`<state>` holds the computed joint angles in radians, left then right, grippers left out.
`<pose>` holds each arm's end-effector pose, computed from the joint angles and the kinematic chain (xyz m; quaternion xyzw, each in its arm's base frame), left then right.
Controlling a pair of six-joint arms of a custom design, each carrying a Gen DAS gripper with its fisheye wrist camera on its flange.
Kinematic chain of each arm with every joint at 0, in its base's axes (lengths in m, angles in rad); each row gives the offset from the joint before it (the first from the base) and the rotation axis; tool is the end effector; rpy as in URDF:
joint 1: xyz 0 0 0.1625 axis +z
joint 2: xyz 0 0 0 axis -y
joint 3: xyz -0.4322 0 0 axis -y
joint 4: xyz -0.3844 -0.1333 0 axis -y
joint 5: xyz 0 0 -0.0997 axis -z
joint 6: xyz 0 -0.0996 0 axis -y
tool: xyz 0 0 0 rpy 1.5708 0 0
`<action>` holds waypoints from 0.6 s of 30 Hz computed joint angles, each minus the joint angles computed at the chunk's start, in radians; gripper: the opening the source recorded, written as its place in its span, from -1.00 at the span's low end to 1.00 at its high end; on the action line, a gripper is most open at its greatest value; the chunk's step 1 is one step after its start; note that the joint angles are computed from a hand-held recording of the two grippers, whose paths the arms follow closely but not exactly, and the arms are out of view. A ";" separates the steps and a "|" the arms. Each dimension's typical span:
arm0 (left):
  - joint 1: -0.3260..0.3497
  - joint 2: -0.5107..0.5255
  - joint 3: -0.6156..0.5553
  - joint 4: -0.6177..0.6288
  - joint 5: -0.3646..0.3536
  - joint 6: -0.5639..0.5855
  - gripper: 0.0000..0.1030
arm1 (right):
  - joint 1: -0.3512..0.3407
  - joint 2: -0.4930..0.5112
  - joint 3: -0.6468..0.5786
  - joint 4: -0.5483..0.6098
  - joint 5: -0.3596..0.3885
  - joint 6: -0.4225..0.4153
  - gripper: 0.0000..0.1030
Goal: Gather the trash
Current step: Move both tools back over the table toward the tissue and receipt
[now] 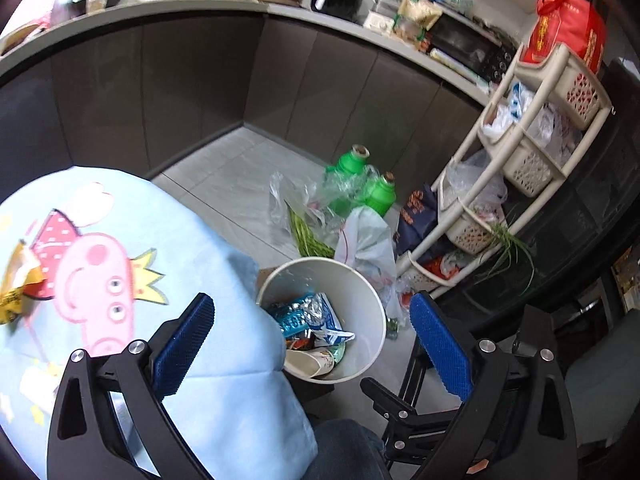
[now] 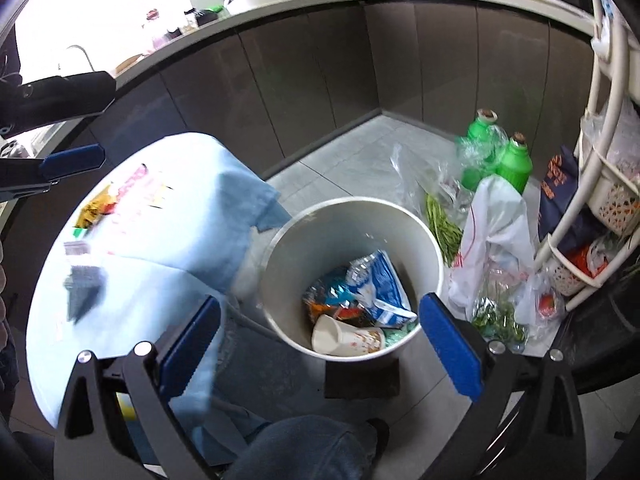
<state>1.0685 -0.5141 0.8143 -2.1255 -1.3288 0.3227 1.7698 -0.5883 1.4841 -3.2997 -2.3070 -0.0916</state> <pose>-0.2784 -0.8333 0.1929 0.3807 0.9082 -0.1362 0.1079 0.2077 -0.6941 0.1264 -0.0205 -0.8653 0.3946 0.3083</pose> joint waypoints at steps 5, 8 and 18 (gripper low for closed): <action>-0.008 -0.088 0.080 -0.059 0.038 -0.035 0.83 | 0.054 0.017 -0.040 0.001 -0.008 -0.048 0.93; -0.011 -0.144 0.128 -0.092 0.081 -0.054 0.83 | 0.085 0.034 -0.072 0.012 -0.011 -0.079 0.93; 0.003 -0.268 0.221 -0.155 0.141 -0.071 0.83 | 0.167 0.101 -0.190 0.101 0.028 -0.146 0.93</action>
